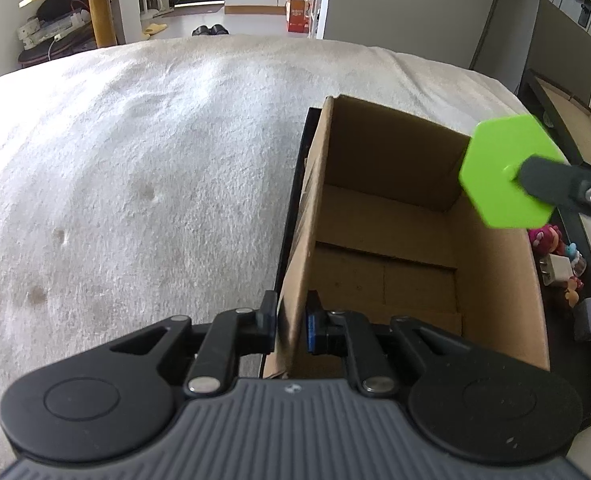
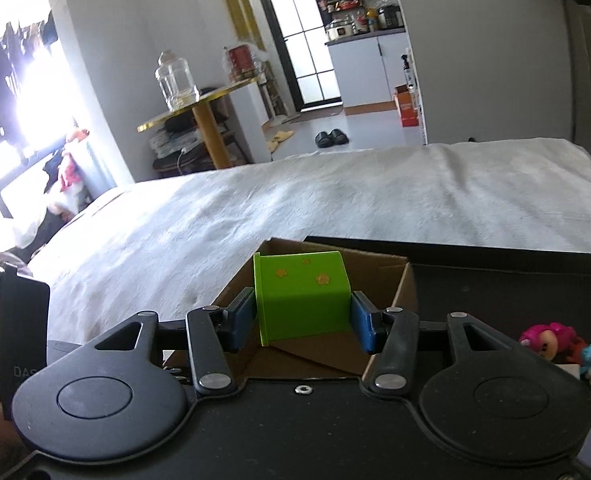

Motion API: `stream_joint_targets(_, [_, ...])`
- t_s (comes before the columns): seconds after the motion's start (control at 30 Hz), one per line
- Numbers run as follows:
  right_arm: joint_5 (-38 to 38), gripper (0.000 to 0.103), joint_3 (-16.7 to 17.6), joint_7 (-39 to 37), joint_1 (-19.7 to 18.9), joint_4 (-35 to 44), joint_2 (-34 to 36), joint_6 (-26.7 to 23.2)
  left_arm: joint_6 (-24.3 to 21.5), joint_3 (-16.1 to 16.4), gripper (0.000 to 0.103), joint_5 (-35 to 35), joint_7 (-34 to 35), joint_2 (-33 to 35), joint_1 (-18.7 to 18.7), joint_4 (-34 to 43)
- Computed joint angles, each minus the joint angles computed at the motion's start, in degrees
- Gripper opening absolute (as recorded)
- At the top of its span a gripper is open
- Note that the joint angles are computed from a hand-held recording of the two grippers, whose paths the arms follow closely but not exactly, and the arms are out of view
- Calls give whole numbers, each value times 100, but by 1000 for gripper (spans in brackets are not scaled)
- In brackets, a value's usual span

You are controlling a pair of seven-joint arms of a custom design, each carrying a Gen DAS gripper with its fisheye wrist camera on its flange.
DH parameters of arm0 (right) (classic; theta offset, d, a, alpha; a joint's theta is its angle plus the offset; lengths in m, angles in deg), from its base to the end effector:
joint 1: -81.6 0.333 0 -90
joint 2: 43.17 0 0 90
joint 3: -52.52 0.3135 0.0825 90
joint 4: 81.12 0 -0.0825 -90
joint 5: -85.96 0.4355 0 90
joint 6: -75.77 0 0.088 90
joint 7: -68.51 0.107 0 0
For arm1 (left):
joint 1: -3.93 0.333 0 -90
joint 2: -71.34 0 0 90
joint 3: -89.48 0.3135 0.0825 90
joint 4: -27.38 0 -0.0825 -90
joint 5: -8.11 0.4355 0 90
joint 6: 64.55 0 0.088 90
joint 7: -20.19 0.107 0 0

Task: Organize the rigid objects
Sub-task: 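Lift the green block with the right gripper and release it into the cardboard box, then move the right gripper to the lavender-blue block and grasp it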

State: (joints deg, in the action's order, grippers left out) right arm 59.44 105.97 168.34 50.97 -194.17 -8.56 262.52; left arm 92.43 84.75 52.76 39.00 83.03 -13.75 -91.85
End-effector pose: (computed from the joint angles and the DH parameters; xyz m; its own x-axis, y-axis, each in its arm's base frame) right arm 0.6479 0.2437 0.3543 0.4891 -0.8296 -0.2694 -0.5959 -0.0922 -0.7978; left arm 0.5873 -0.2707 0.3353 0.1779 -0.9816 0.0691 -0.7990 -0.1850 -0.5722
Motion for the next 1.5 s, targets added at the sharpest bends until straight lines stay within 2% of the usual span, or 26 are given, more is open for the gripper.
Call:
stream_joint_targets(0.2, [365,50,-346,-199,473,129,-171,-558,12,-19,14,-84,100,4,-5,9])
stream_joint_targets(0.33, [615,50,-481,-409,642,97,-226,-434,69,-12,14,-174,114,0,16,-13])
stream_joint_targets(0.47, [950,53,-818,-480,975,113,-437,-490,-143,-29,17,-198,245,34,-33,78])
stream_joint_targets(0.6, [1251,55,-672,-737,790,1,-506,-501,-435,-53,25,-169,243,69,-90,184])
stream_joint_targets(0.77, [1564,62,-337,-929,359,-249,-626,-404,-578,-100,26,-190,343,96,-99,256])
stream_joint_targets(1.0, [1526,67,-49,-703,-188,-580,-846,-236,-964,-150,26,-351,473,167,-130,398])
stream_joint_targets(1.1, [1412,67,14,-535,-384,-697,-931,-223,-928,-140,27,-372,405,128,-130,375])
stream_joint_targets(1.17, [1333,67,89,-445,-546,-776,-957,-213,-1062,-180,27,-500,549,130,-119,438])
stream_joint_targets(1.27, [1208,68,169,-316,-758,-873,-976,-217,-1267,-171,46,-339,421,83,-182,483])
stream_joint_targets(1.33, [1171,68,241,-251,-909,-928,-973,-267,-1289,-191,63,-256,393,38,-183,483])
stream_joint_targets(1.4, [1182,68,311,-211,-1057,-1006,-986,-303,-1367,-204,73,-110,299,5,-204,511])
stream_joint_targets(1.5, [1215,69,223,-146,-1086,-1105,-1089,-328,-1456,-262,76,-29,265,-20,-202,565])
